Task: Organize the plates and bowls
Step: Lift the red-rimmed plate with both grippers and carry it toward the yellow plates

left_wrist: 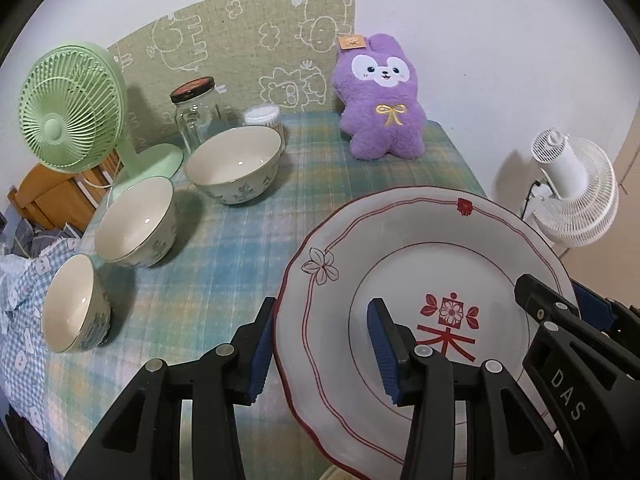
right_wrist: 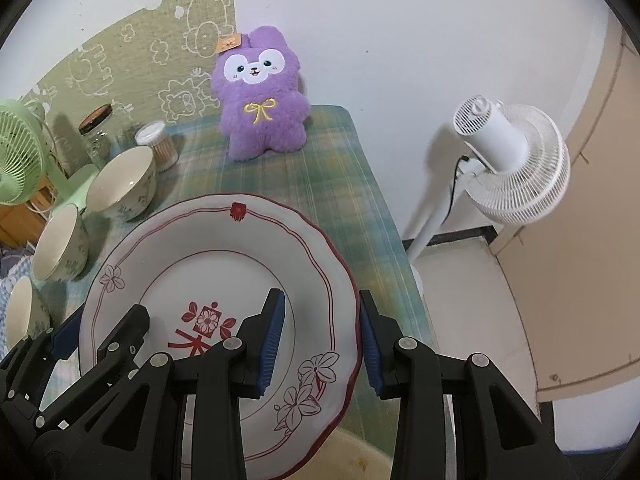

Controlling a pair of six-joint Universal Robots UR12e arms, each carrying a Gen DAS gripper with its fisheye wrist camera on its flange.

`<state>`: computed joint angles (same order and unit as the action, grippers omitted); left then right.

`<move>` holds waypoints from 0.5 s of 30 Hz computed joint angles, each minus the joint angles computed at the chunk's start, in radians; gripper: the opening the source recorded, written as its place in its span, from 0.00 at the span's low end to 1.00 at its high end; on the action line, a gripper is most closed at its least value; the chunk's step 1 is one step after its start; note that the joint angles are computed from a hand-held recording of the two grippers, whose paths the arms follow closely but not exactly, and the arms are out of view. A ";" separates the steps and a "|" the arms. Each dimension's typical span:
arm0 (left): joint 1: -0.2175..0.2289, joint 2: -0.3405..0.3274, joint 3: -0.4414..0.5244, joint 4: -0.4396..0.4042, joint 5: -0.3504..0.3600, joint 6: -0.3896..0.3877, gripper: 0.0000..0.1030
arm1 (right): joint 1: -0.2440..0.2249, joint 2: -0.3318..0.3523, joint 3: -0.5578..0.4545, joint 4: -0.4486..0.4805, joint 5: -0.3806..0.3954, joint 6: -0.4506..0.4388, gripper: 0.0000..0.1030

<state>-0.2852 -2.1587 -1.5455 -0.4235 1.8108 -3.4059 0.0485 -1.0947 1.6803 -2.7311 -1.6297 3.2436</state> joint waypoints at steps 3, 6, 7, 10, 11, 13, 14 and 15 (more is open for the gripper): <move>-0.002 0.022 -0.036 0.020 -0.007 0.008 0.44 | 0.002 -0.026 0.038 -0.014 -0.008 0.018 0.38; -0.005 0.042 -0.070 0.038 -0.016 0.011 0.44 | 0.004 -0.049 0.073 -0.028 -0.018 0.030 0.38; -0.006 0.048 -0.082 0.043 -0.020 0.013 0.44 | 0.004 -0.057 0.085 -0.032 -0.021 0.035 0.38; -0.011 0.065 -0.113 0.057 -0.026 0.016 0.44 | 0.005 -0.077 0.118 -0.042 -0.029 0.047 0.38; -0.013 0.069 -0.123 0.061 -0.028 0.018 0.44 | 0.006 -0.085 0.132 -0.045 -0.033 0.053 0.38; -0.016 0.078 -0.141 0.063 -0.034 0.022 0.44 | 0.006 -0.098 0.154 -0.049 -0.036 0.060 0.38; -0.017 0.083 -0.152 0.064 -0.037 0.024 0.44 | 0.007 -0.104 0.167 -0.051 -0.040 0.065 0.38; -0.019 0.086 -0.160 0.064 -0.040 0.027 0.44 | 0.007 -0.109 0.176 -0.052 -0.042 0.068 0.38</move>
